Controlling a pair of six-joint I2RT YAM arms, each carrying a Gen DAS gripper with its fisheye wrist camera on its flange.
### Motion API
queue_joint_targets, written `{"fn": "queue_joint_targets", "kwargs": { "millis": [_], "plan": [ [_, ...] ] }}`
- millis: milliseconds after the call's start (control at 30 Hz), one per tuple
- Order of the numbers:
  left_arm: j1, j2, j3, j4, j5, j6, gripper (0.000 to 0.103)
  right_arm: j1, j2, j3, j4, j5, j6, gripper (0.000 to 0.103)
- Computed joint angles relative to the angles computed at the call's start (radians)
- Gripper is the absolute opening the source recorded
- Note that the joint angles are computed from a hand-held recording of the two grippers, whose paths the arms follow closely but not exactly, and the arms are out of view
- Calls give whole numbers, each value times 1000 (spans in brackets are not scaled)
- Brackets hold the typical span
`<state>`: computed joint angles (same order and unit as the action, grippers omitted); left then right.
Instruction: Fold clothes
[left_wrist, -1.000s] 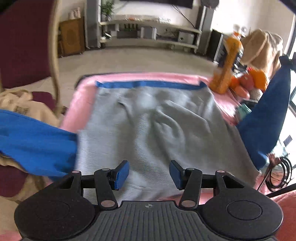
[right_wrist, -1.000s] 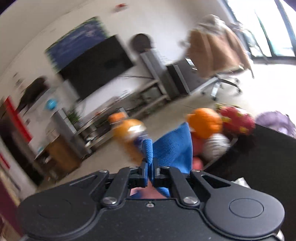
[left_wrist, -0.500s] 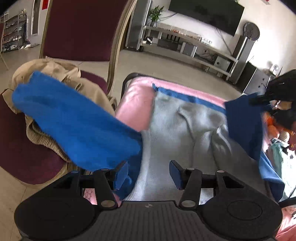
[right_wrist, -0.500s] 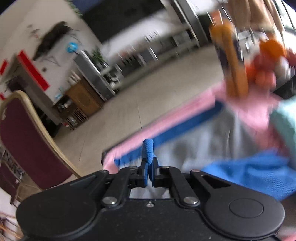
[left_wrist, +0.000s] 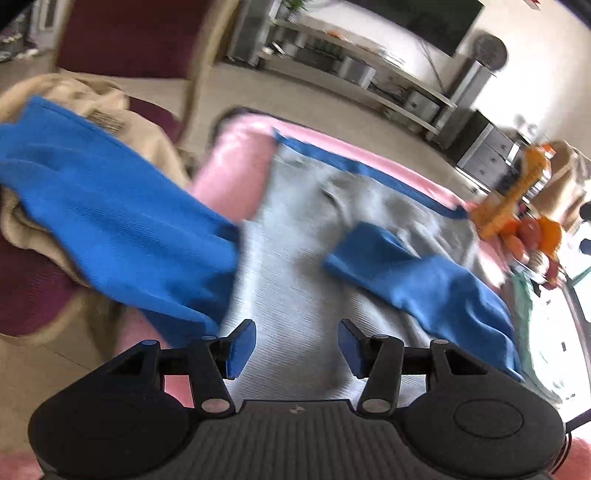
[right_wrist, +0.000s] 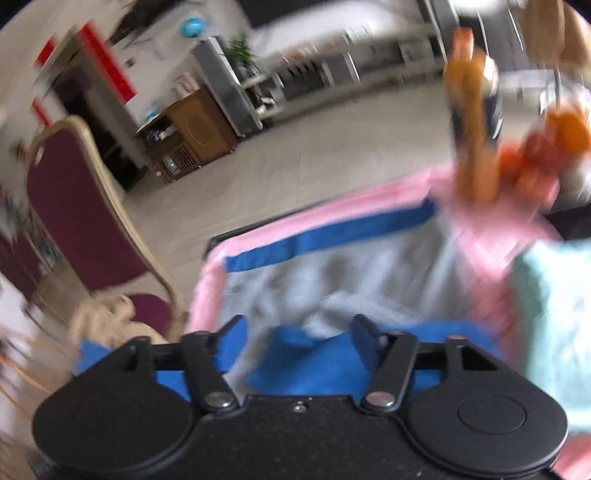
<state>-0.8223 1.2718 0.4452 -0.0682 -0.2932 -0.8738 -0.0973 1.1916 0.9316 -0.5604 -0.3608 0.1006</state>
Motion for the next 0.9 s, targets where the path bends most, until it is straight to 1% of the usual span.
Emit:
{"fn": "queue_joint_targets", "kwargs": {
  "millis": [100, 167, 200, 233, 300, 333, 367, 400, 467, 500, 600, 700, 800, 867, 900],
  "plan": [
    [-62, 138, 89, 16, -4, -18, 52, -149, -29, -27, -51, -36, -207, 68],
    [-81, 239, 159, 10, -12, -23, 52, -220, 3, -85, -25, -58, -275, 68],
    [-80, 285, 191, 3, -17, -26, 52, -239, 22, -123, 14, -56, -290, 66],
    [-77, 327, 225, -8, -21, -29, 52, -243, 38, -175, 85, -44, -288, 60],
    [-54, 394, 284, -35, -30, -31, 51, -248, 86, -271, 238, -33, -272, 30],
    [-35, 415, 302, -39, -27, -30, 51, -253, 128, -296, 292, -39, -263, 27],
    [-10, 433, 318, -42, -19, -27, 51, -260, 181, -304, 326, -53, -254, 25],
    [18, 453, 338, -42, -4, -24, 51, -267, 238, -309, 359, -67, -244, 24],
    [77, 492, 376, -41, 27, -18, 52, -273, 357, -282, 363, -96, -258, 24],
    [103, 516, 398, -43, 44, -11, 53, -265, 407, -258, 337, -86, -275, 24],
    [169, 595, 460, -41, 111, -11, 53, -222, 509, -190, 233, -3, -323, 25],
    [212, 653, 484, 12, 193, -41, 53, -215, 517, -190, 214, 22, -346, 25],
    [244, 674, 454, 132, 280, -105, 53, -218, 522, -187, 196, 25, -350, 27],
    [254, 693, 449, 189, 297, -142, 53, -219, 518, -187, 189, 19, -347, 30],
    [255, 704, 457, 196, 297, -154, 52, -217, 515, -191, 191, 18, -345, 32]
  ]
}}
